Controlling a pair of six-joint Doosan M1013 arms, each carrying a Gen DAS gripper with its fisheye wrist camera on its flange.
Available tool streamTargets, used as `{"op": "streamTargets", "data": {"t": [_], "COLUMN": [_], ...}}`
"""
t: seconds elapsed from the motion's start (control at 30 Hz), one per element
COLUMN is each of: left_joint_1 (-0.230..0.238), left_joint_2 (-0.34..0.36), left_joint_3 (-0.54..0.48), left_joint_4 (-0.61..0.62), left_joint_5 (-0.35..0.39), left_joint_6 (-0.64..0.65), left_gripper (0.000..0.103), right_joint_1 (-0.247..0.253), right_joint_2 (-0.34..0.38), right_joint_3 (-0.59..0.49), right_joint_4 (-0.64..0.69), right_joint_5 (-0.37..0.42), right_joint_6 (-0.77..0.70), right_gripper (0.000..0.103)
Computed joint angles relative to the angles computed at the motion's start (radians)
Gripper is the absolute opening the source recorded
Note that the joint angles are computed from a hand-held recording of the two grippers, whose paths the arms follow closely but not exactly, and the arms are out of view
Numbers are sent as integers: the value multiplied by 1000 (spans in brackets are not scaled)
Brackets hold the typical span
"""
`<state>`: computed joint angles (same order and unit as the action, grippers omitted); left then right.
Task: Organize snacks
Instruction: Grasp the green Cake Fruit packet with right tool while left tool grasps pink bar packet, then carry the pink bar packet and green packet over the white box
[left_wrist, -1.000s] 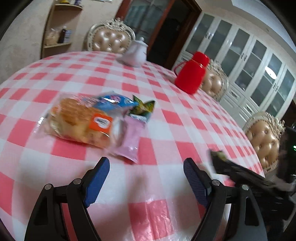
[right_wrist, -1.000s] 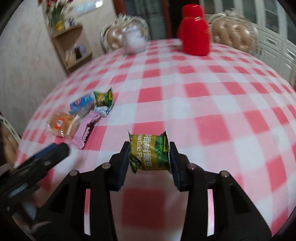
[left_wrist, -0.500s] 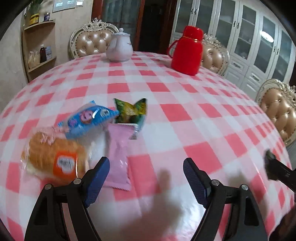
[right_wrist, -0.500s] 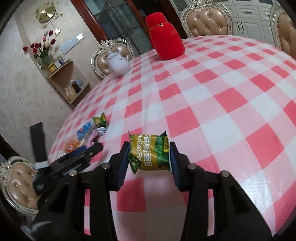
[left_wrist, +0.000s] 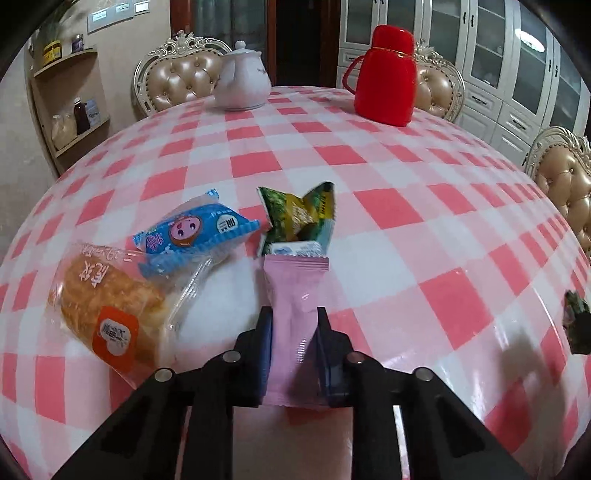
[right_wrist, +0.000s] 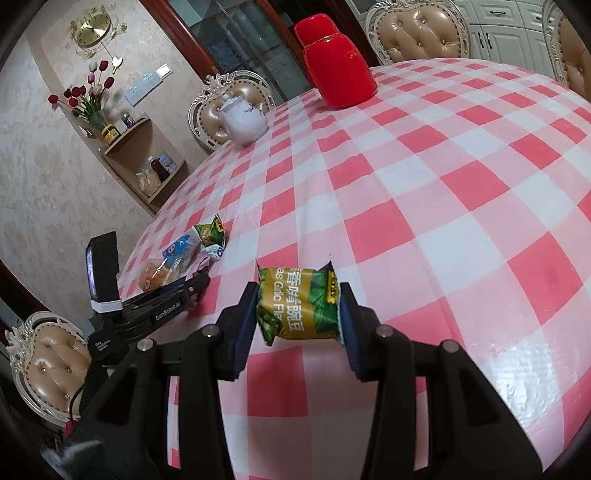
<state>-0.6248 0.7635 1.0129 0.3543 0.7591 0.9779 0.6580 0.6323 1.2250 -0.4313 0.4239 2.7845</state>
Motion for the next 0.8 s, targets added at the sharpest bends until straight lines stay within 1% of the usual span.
{"op": "streamTargets", "data": {"t": [0.07,0.13,0.2,0.23,0.3,0.37,0.4,0.47,0.53,0.6,0.7,0.77,0.8], "left_joint_1": [-9,-21,-27,-29,-35,-37,-35,-29,-27,-27,-29,-41,-45], "left_joint_2": [-16,-29,-47,-61,-89,-120,-137,-161,-182,-195,-224,-244,-249], "left_joint_3": [27,49,75,97,143,196,225,267,309,333,386,420,429], "left_joint_4": [23,75,97,104,153,196,203,186,195,209,263,364,390], "left_joint_5": [-17,-30,-57,-81,-118,-154,-175,-200,-219,-215,-236,-227,-221], "left_joint_6": [-24,-68,-121,-157,-250,-351,-400,-452,-518,-566,-685,-797,-820], "left_gripper": [21,21,21,21,21,21,21,21,21,22,22,22,22], "right_joint_1": [2,3,2,1,-3,-5,-3,2,3,5,16,22,23], "right_joint_2": [8,12,14,13,6,6,8,17,25,31,36,36,36], "right_joint_3": [-11,-15,-15,-12,7,11,9,-2,-8,-11,-16,-11,-9], "right_joint_4": [14,26,32,30,41,83,89,106,171,218,195,258,302], "right_joint_5": [13,7,5,-1,-53,-81,-84,-82,-101,-121,-140,-176,-189], "right_joint_6": [-32,-51,-56,-50,-44,-86,-98,-136,-206,-252,-255,-318,-357], "right_gripper": [46,46,46,46,46,46,46,46,46,46,46,46,46]}}
